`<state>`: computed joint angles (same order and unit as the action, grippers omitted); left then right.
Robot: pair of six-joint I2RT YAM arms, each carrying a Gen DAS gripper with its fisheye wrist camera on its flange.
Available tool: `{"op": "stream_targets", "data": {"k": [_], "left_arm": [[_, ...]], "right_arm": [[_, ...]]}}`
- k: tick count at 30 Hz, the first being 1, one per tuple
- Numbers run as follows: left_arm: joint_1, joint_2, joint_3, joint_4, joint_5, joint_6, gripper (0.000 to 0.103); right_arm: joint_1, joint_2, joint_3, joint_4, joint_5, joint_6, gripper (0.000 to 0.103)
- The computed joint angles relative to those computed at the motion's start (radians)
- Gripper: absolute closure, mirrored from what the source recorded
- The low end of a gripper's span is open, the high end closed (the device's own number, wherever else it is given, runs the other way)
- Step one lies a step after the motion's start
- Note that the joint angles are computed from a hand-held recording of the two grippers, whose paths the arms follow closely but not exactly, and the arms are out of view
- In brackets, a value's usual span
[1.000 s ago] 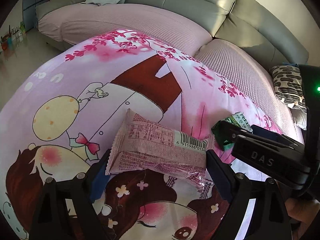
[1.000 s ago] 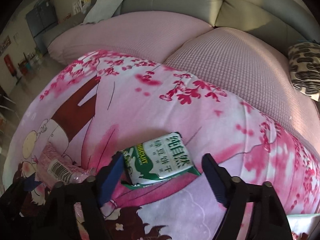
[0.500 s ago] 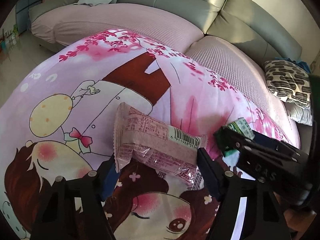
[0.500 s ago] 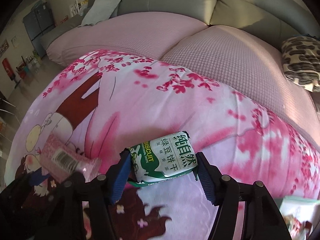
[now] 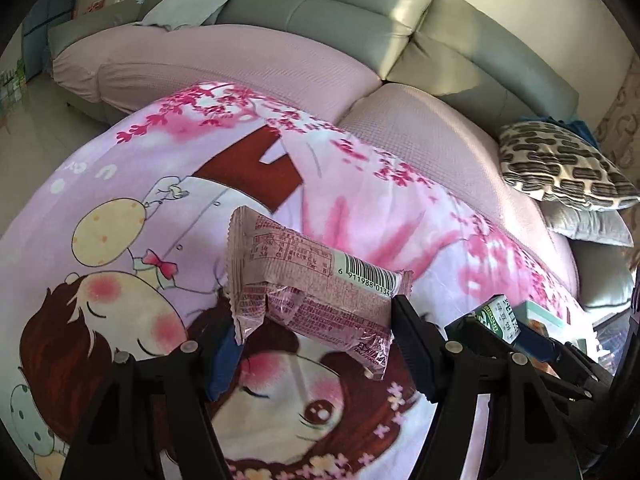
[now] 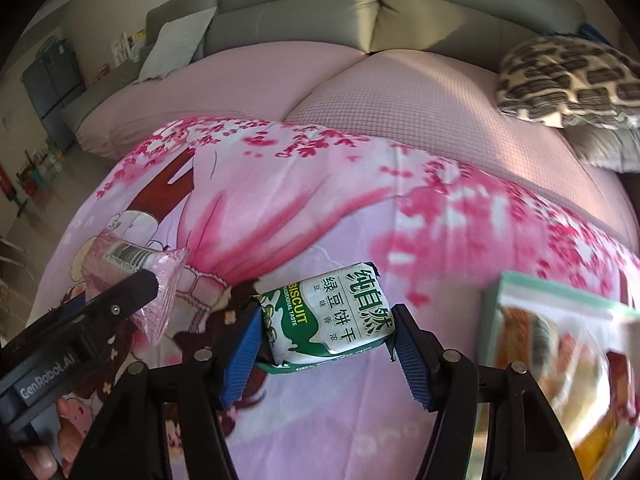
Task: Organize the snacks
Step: 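Carry both held snacks over the tray and open the right gripper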
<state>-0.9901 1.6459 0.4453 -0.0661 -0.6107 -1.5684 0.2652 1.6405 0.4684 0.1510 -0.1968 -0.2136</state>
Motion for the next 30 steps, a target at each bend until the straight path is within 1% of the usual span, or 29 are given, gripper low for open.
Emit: {"op": "stream_targets", "data": {"k": [4,8,12,18,21,24,30], "left_arm": [[-0.041,-0.014,0.032,-0.040,-0.027,-0.008,0.031],[-0.082,-0.019,0.081,-0.084,-0.058,0.003,0.031],[-0.112,-0.010,0.138,-0.111,-0.083,0.034,0.031],[-0.145,0.037,0.250,-0.135,-0.102,0.109,0.031],[-0.162,0.073,0.314,-0.135,-0.105,0.164,0.031],[-0.179,0.133,0.399,-0.122,-0.092,0.238,0.031],[-0.207,0.268,0.572,-0.123,-0.037,0.360,0.031]], "right_arm": [[-0.063,-0.111,-0.077,-0.013,-0.014,-0.021,0.036],[-0.179,-0.231,-0.144,-0.063,-0.076,-0.060,0.036],[-0.341,-0.346,-0.191,-0.145,-0.142,-0.143,0.036],[-0.641,-0.490,-0.181,-0.325,-0.285,-0.307,0.036],[-0.815,-0.485,-0.144,-0.372,-0.336,-0.387,0.036],[-0.937,-0.426,-0.097,-0.365,-0.354,-0.404,0.036],[-1.065,-0.303,-0.009,-0.370,-0.377,-0.430,0.036]]}}
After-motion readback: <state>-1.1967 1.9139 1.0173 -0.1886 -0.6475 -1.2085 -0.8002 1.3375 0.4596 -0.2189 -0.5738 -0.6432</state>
